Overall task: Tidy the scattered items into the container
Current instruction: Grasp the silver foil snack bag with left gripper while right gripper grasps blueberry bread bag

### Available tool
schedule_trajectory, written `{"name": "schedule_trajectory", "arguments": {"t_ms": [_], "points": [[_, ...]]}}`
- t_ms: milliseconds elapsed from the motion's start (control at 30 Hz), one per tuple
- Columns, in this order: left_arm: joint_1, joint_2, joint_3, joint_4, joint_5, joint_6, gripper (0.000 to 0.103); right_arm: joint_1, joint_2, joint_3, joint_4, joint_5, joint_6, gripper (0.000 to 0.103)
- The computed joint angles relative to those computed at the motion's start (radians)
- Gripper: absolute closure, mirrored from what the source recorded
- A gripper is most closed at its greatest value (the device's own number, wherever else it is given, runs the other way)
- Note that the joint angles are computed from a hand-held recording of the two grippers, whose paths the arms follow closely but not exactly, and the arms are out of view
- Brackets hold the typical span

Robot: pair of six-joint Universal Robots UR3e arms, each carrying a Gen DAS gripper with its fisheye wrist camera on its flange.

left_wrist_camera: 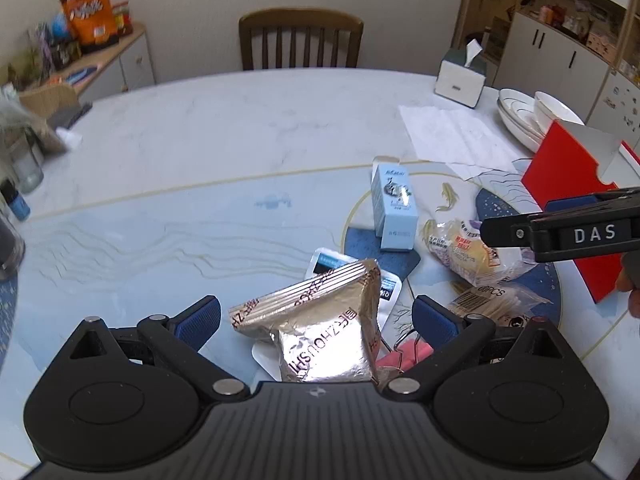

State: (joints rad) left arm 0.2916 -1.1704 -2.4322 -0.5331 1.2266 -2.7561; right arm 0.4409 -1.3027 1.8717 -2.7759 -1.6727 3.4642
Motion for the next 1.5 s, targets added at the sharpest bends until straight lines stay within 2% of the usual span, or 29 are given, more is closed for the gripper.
{"name": "schedule_trajectory", "arguments": {"t_ms": [433, 500, 667, 733, 933, 1500], "points": [[0.024, -0.082, 0.042, -0.044, -0.029, -0.06, 0.004, -0.017, 0.12, -0.127, 0.119, 0.026, 0.056, 0.011], [0.022, -0.089, 0.046, -0.044, -0.023, -0.067, 0.005, -0.023, 0.126, -0.131, 0.13, 0.037, 0.064, 0.017], [0.02, -0.098, 0.052, -0.046, -0.014, -0.08, 0.015, -0.033, 0.132, -0.139, 0.146, 0.06, 0.078, 0.022], [0.025, -0.09, 0.047, -0.046, -0.021, -0.079, 0.018, -0.031, 0.135, -0.146, 0.152, 0.063, 0.075, 0.027], [0.031, -0.072, 0.046, -0.065, -0.033, -0.078, 0.022, -0.027, 0.133, -0.163, 0.179, 0.075, 0.076, 0.038], [0.079, 0.008, 0.022, -0.125, -0.086, -0.037, 0.03, -0.024, 0.091, -0.145, 0.175, 0.052, 0.066, 0.05]]}}
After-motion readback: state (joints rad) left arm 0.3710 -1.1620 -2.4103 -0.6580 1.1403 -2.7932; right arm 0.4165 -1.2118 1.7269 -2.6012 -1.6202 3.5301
